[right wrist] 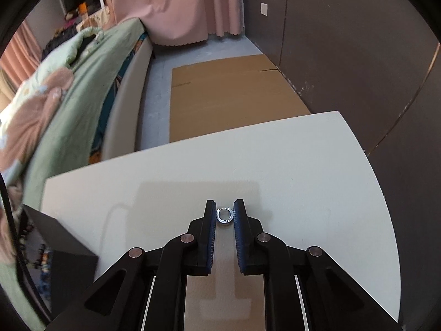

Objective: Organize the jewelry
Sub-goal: 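Drop the hoop into the box with the left tool while the right drops the small ring in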

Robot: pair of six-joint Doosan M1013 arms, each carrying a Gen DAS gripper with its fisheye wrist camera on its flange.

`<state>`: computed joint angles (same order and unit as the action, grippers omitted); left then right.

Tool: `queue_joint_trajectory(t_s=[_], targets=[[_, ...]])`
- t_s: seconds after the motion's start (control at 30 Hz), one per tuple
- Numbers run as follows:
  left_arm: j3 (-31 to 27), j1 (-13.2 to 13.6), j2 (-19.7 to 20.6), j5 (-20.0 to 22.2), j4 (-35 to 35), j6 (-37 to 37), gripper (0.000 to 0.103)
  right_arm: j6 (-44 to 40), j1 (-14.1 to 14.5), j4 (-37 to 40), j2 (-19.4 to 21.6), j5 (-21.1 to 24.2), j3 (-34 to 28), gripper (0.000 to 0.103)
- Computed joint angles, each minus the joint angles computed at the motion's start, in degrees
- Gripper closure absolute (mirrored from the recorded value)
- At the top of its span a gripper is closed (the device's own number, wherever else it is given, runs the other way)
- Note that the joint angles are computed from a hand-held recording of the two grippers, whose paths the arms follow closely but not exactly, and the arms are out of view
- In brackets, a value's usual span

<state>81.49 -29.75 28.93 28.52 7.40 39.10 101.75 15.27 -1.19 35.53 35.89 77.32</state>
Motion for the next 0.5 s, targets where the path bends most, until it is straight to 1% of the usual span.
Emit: queue_joint_trajectory(t_s=[0.07, 0.13, 0.2, 0.23, 0.3, 0.33, 0.37, 0.43, 0.5], targets=[[0.09, 0.13, -0.02, 0.43, -1.88, 1.69, 0.101, -1.29, -0.21, 1.82, -1.03, -1.47, 0.99, 0.089], [0.24, 0.32, -0.04, 0.17, -4.88, 3.89, 0.101, -4.58, -0.62, 6.49, -1.8, -2.67, 1.81, 0.089], [0.25, 0.61, 0.07, 0.13, -8.68, 5.85, 0.099, -7.77, -0.86, 10.5, -2.74, -3.56, 2.83, 0.089], [0.21, 0.67, 0.11, 0.35, -9.86, 6.27, 0.096, -8.57, -0.82, 11.36, -2.96, -3.84, 3.06, 0.089], [0.27, 0.96, 0.21, 0.83, -12.62, 7.13, 0.079, -11.54, -0.87, 14.65, -3.7, -4.7, 3.96, 0.089], [0.51, 0.9, 0.07, 0.57, -12.42, 6.22, 0.058, -13.22, -0.88, 16.59, -4.13, -5.21, 4.51, 0.089], [1.05, 0.82, -0.29, -0.25, -11.57, 4.62, 0.043, -15.4, -0.94, 18.92, -4.73, -5.82, 5.25, 0.089], [2.36, 0.63, -1.24, -2.42, -8.51, 0.83, 0.037, -18.73, -0.9, 22.57, -5.46, -6.48, 6.15, 0.089], [3.06, 0.54, -1.91, -3.3, -6.62, -0.96, 0.037, -24.02, -0.94, 28.34, -6.26, -6.96, 7.09, 0.089]])
